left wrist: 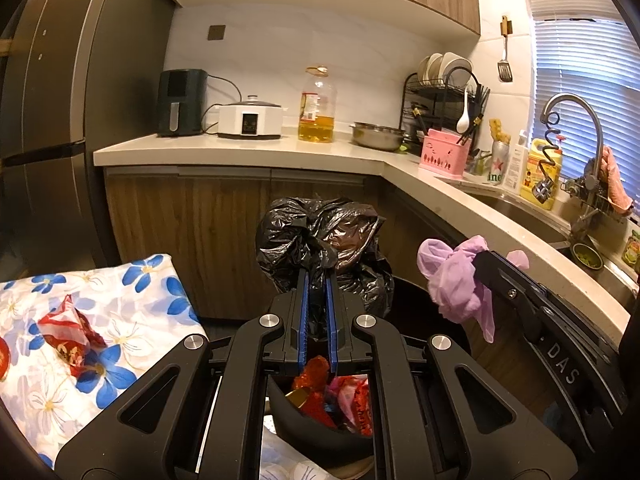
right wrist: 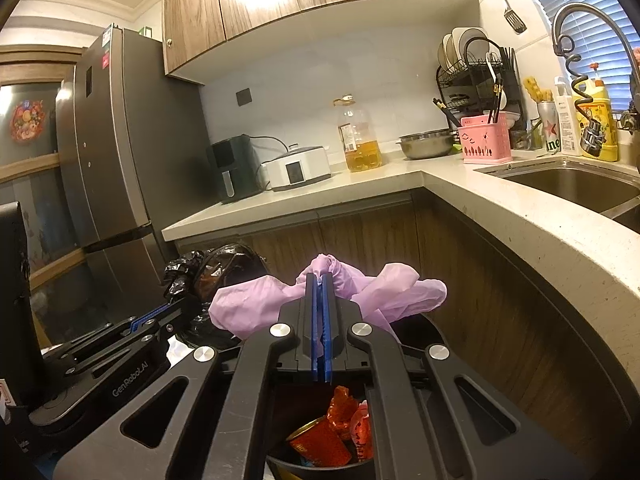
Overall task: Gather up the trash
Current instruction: 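Open both tools over the black bin to drop the bag and glove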
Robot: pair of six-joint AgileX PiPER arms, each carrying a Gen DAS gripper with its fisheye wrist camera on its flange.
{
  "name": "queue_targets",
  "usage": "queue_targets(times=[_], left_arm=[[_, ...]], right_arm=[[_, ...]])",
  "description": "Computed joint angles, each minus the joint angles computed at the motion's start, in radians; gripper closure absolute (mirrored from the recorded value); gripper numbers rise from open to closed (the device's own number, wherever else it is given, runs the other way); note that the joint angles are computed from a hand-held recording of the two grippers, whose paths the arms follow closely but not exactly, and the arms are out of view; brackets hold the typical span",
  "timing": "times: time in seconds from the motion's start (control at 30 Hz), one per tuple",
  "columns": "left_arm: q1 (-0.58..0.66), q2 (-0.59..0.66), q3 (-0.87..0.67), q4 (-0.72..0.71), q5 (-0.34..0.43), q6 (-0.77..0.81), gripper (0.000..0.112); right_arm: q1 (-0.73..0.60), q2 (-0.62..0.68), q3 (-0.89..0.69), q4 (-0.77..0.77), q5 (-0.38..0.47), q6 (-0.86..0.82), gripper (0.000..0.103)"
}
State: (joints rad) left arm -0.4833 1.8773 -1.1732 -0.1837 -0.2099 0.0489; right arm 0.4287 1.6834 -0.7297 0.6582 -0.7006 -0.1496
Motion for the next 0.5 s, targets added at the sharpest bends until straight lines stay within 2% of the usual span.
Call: queue_targets(times=[0.07,0.1,0.13,0.17,0.23,0.27,0.33,0.4,0.5], left_arm=[[-0.001,0.008,-0.003,0.042,-0.005,-0.037,0.105],[-0.003,0.013,-0.005,0.052,-0.008,-0.042,0.105],[-0.003,0.018,-0.009,0.083,-0.008,-0.069,0.104],[-0.004,0.024,-0.011,0.107,-0.011,-0.089,0.104],[-0.005,0.037,-0.015,0.113,-0.015,-0.093,0.097],[-0.002,0.042,-0.019,0.161,-0.011,-0.140,0.095],[0.003,0.054,-0.026,0.234,-0.001,-0.215,0.079],[0.004,0.056,-0.012,0.200,-0.019,-0.189,0.064],[0.013,0.043,0.018,0.179,-0.035,-0.198,0.049]], right_arm=[[-0.006,0.006,-0.005,-0.003,0.002,0.004,0.093],[-0.011,0.009,-0.006,-0.007,0.003,0.009,0.087],[-0.015,0.010,-0.006,-0.014,0.006,0.019,0.077],[-0.020,0.011,-0.005,-0.016,0.007,0.026,0.072],[-0.023,0.011,0.006,-0.011,-0.006,0.036,0.070],[-0.021,0.009,0.011,-0.002,-0.011,0.034,0.070],[-0.024,0.003,0.027,0.004,-0.021,0.044,0.067],[-0.024,-0.004,0.041,0.013,-0.026,0.047,0.063],[-0.018,-0.016,0.061,0.021,-0.033,0.054,0.056]])
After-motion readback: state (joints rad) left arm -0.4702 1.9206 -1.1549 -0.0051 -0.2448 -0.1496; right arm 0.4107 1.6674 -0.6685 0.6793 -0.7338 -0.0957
